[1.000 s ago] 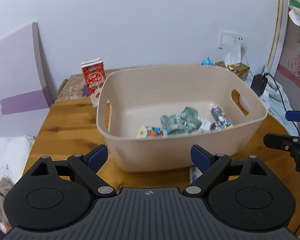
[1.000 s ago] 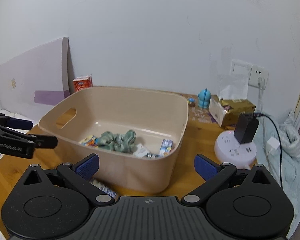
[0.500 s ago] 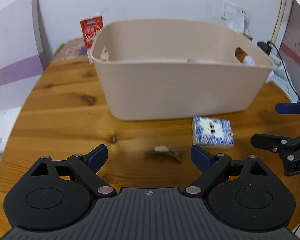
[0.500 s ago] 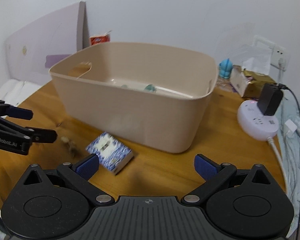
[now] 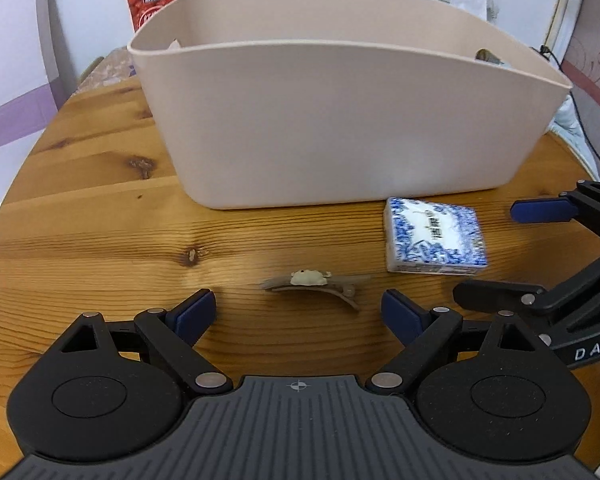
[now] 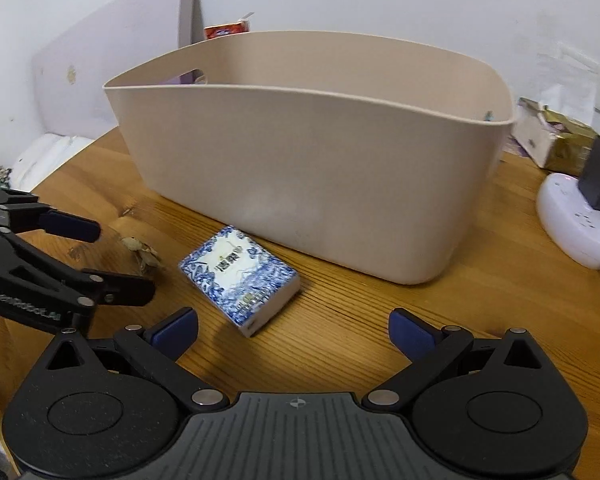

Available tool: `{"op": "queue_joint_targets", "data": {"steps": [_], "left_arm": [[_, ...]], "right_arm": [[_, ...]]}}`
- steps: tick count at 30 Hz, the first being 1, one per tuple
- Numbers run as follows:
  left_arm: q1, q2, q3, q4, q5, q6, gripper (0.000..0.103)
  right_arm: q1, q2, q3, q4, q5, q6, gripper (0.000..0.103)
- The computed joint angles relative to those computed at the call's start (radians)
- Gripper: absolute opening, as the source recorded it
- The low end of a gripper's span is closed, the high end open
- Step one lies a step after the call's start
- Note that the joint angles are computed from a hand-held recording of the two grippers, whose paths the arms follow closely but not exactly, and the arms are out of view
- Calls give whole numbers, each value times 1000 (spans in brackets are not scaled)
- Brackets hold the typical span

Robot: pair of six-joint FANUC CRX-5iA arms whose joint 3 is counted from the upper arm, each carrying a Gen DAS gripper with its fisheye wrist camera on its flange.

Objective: Organize objects
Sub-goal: 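Grasp the hair clip with left gripper while right grasps blue-and-white tissue pack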

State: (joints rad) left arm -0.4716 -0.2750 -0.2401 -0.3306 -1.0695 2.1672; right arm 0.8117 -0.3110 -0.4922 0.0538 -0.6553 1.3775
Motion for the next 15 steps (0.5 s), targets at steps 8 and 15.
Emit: {"op": "queue_joint_targets", "data": {"steps": [8,15], "left_arm": [[36,-26,-32,-1,39,-7,92],[42,-40,-49,-20,72,-26,85]], "right_arm": [[-3,36,11,-43,48,78,103],[29,46,-12,15,98,47,93]]}}
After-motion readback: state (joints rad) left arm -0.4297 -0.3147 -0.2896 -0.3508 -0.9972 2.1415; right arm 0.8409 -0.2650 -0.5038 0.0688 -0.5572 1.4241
